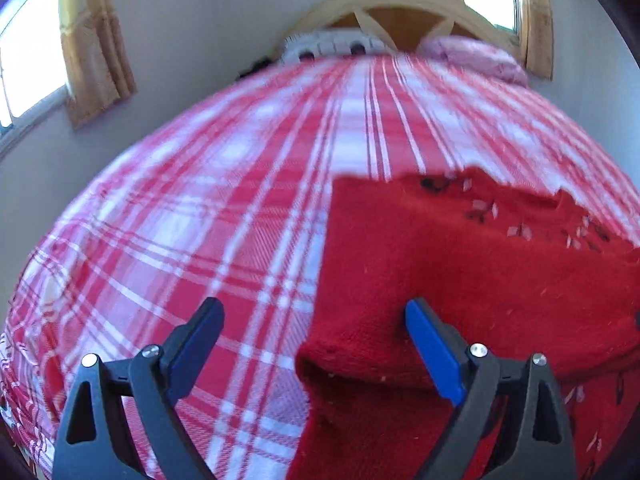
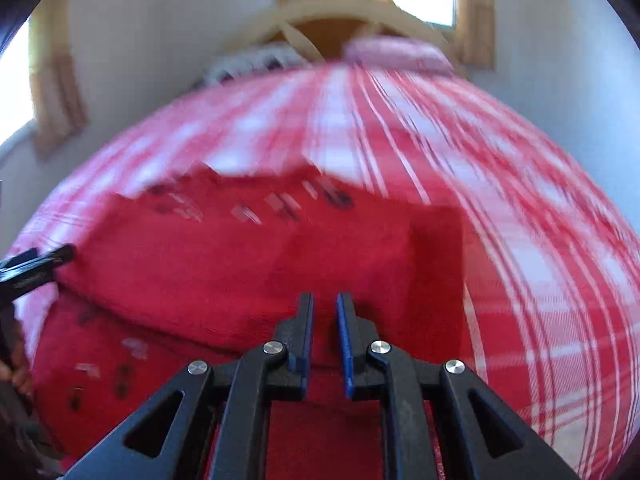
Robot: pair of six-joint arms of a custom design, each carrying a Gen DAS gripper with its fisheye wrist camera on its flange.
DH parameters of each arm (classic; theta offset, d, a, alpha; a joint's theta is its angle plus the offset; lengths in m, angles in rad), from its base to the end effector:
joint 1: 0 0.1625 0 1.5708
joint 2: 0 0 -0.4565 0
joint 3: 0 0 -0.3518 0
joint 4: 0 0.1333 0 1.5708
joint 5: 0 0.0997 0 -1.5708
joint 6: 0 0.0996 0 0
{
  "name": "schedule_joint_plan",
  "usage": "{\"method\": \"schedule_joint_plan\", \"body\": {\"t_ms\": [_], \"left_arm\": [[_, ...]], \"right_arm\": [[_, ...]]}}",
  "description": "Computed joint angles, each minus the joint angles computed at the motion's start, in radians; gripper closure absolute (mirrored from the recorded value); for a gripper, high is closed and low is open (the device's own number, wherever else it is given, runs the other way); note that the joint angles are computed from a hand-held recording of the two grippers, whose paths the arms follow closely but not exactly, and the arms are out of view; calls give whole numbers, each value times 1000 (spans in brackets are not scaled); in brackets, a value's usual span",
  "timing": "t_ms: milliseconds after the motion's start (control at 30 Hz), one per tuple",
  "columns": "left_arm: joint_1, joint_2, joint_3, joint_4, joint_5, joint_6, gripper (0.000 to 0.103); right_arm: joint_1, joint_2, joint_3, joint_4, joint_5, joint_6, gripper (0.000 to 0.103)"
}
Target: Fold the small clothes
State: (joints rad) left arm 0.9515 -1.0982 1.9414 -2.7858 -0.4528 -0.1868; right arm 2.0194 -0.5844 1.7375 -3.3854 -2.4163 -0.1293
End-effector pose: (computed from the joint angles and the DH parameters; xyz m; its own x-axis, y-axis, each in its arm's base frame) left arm -0.1381 -0.5776 0.3019 -0.6368 -0.1528 -0.7557 0.4300 0.7432 -0.5126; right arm 0.3317 -0.5536 0.1019 -0.7463 0.0338 0.6647 -0.4421 0.7214 -0.5330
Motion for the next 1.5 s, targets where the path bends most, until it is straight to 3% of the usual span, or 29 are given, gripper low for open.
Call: {"method": "schedule_joint_plan", "body": {"t_ms": [100, 167, 300, 367, 400, 433, 500, 667, 733, 867, 933, 1033, 1167, 1233, 1333, 1400, 1500], "left_arm": [[9, -26, 18, -1, -48, 13, 8], [-2, -48, 36, -11, -48, 36, 8], [-37, -131, 127, -85, -35, 125, 8], [-45, -175, 160, -76, -42, 121, 6], [-52, -220, 187, -42, -61, 102, 6], [-50, -242, 199, -28, -79, 100, 6], [-54, -318, 228, 42, -135, 104, 6], [-80, -458, 301, 170, -197, 78, 5], [-84, -502, 324, 245, -239, 48, 5], [-105, -545, 379, 369, -229, -15, 5], [-103, -558, 389, 410, -260, -31, 5], [-94, -560, 395, 455, -332, -40, 6], [-112, -613, 384, 463, -409, 24, 6], [-129, -655, 377, 465, -372, 31, 6], [-146, -712, 378, 435, -186, 23, 6], [-141, -731, 386, 372, -105, 14, 6], [-152, -746, 424, 204, -85, 122, 7]], "right_arm": [[0, -31, 37, -26, -11, 14, 91], [9, -66, 76, -40, 10, 39, 91], [54, -119, 176, -168, -19, -30, 91], [78, -168, 250, -181, -7, -2, 89], [86, -188, 275, -168, 2, 25, 80], [96, -219, 315, -148, 17, 61, 64], [112, -264, 380, -139, 45, 99, 45], [134, -339, 516, -64, 114, 219, 44], [145, -335, 545, -3, 94, 276, 44], [148, -317, 623, -11, 123, 375, 44], [143, -305, 658, -42, 140, 426, 44], [132, -304, 671, 0, 162, 484, 44], [139, -306, 674, 22, 152, 517, 44], [145, -309, 675, 10, 144, 512, 44], [133, -314, 688, -50, 202, 492, 44], [127, -313, 693, -64, 232, 487, 44], [131, -299, 680, -40, 224, 484, 44]]}}
